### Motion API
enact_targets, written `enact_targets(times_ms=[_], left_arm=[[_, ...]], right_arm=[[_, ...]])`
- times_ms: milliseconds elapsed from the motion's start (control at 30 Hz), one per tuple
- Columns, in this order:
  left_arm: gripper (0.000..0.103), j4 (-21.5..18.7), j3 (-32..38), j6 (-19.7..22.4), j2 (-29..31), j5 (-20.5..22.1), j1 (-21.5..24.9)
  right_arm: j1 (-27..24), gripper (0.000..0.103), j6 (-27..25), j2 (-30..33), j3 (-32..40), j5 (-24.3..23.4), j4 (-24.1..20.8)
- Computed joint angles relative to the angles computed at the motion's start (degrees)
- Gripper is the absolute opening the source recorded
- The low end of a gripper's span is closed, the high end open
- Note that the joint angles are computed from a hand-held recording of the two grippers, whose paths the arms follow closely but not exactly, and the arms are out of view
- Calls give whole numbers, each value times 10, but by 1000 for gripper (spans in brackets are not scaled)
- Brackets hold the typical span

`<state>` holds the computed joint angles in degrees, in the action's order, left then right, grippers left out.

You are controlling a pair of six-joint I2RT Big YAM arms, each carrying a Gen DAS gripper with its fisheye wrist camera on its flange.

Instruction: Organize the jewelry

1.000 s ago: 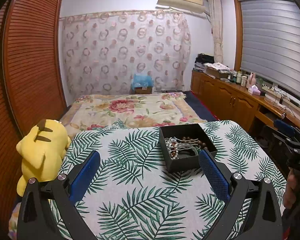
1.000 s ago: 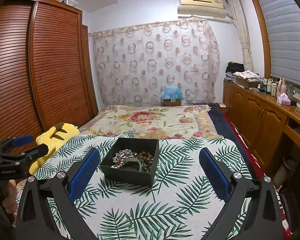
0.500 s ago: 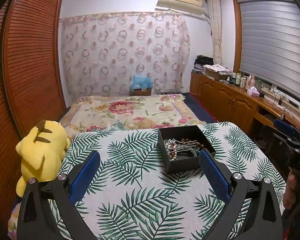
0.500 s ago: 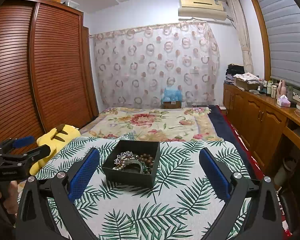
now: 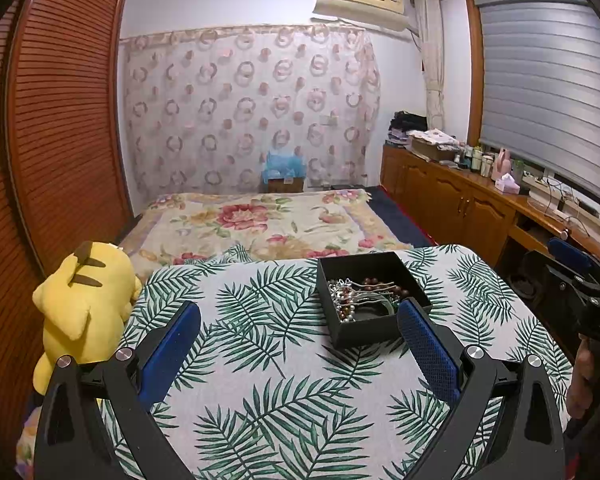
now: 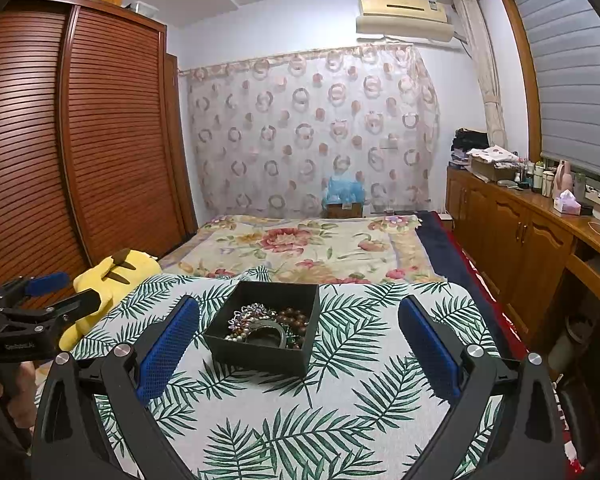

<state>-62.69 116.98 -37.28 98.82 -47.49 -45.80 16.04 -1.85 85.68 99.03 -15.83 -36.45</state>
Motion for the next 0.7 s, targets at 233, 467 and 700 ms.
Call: enact_targets(times_ms=[233,467,700], left_arm=[[95,1,-1,0,-1,1,0],[95,-2,1,0,0,1,0],[95,-5,3,-2,0,0,-1]], right_arm=[[0,100,1,0,0,0,0],[1,100,1,0,3,-3,-5],[0,100,1,0,3,-4,-5]])
